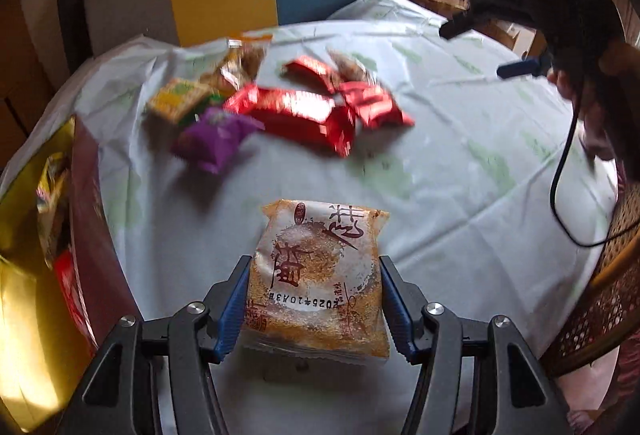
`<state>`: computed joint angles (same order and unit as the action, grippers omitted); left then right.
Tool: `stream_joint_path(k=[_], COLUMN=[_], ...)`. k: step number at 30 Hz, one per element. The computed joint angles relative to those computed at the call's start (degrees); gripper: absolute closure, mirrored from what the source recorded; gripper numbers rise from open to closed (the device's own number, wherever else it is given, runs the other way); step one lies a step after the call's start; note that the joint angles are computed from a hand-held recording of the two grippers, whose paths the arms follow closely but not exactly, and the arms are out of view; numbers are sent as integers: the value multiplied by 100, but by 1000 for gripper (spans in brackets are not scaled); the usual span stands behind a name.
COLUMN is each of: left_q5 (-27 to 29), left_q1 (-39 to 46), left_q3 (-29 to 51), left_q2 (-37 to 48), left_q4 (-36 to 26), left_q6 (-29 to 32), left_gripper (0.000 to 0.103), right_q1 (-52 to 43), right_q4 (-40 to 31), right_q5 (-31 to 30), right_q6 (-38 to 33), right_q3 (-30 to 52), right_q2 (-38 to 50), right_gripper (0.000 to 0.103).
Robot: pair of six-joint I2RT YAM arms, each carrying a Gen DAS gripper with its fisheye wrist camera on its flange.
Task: Organize snacks
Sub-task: 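Reach the left gripper to the large printed pastry bag and grasp it, then carry the pastry bag into the tray with the left gripper while the right grasps the white packet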
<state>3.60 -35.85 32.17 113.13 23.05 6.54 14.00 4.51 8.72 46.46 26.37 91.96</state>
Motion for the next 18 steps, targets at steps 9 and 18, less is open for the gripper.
stream_joint_path(k=[9,18], left_q5=[91,98], left_q1=[85,89], left_q3=[-626,-786], left_q2=[313,448], left_q4=[1490,1976], left_q6=[26,-11], left_gripper=[42,42], right_q1=[315,353], right_q4=[-233,284], right_q5=[211,-909], right_q6=[-126,-47], right_q3=[309,457], right_q2=[384,1135], right_gripper=[4,30])
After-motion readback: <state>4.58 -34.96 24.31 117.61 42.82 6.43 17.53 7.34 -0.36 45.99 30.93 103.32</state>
